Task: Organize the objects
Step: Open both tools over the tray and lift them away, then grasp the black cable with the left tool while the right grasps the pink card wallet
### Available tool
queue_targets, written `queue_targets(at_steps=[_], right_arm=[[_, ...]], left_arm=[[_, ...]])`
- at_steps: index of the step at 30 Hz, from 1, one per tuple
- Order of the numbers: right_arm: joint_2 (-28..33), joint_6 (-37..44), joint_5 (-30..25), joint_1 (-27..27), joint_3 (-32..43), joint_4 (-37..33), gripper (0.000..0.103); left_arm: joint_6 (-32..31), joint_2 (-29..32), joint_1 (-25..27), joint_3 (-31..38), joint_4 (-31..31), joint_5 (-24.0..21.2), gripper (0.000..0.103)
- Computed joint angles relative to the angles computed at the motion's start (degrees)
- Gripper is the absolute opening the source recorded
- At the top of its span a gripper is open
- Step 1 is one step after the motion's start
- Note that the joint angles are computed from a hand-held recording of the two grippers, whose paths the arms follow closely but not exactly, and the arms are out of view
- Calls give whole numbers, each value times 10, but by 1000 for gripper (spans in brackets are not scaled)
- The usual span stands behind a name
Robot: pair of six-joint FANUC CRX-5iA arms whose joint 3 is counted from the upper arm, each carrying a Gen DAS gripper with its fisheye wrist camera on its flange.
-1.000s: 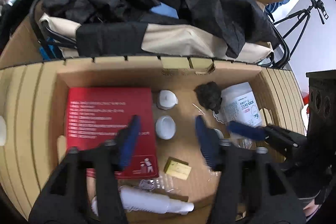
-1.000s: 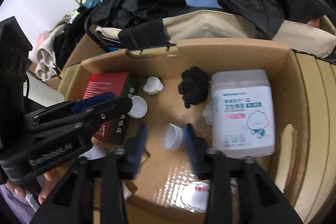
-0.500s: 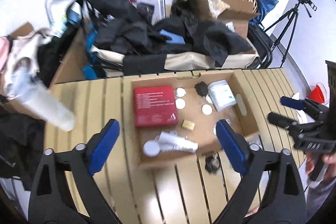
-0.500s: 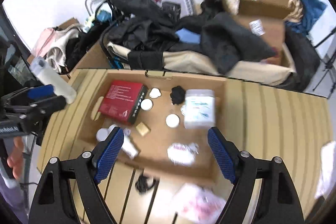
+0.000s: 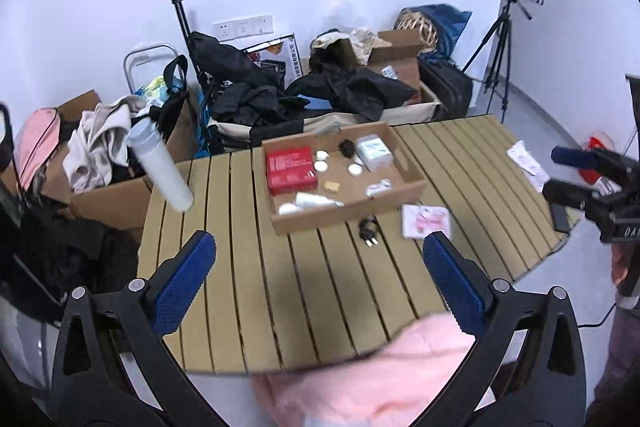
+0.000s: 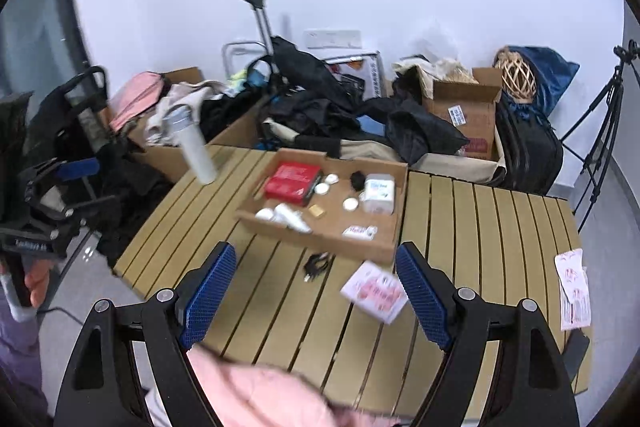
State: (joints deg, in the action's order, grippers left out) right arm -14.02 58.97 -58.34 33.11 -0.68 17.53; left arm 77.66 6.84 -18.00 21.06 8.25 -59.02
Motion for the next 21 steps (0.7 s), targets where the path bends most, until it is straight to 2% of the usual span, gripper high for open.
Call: queue_targets(at_steps=[3, 5, 8, 10, 11, 13, 16, 18, 21], right_arm=[[-83, -61, 9, 69, -96, 48, 85], [-126, -109, -8, 126, -151, 83, 85], [-190, -234, -36, 220, -246, 153, 85], [-228, -311, -45, 267, -298, 171, 85], [-241, -335, -41, 277, -316, 168, 85], [-247, -327, -38, 272, -329, 127, 85], [-225, -335, -75, 264, -335, 130, 85], [-225, -335, -57, 242, -339, 122, 85], [-222, -330, -46, 226, -341, 126, 85]], left_arm=[[-37, -92, 4, -128, 26, 64, 103], [-45, -137, 2, -190, 29, 91, 103], [-22, -204, 9, -273, 23, 111, 103], [-33, -259, 24, -345, 48, 143, 103], [-27, -275, 30, -368, 51, 152, 103], [8, -286, 42, -386, 41, 143, 103], [25, -258, 43, -371, 25, 108, 103], [60, -242, 32, -354, -11, 105, 103], [52, -229, 30, -356, 4, 112, 103]])
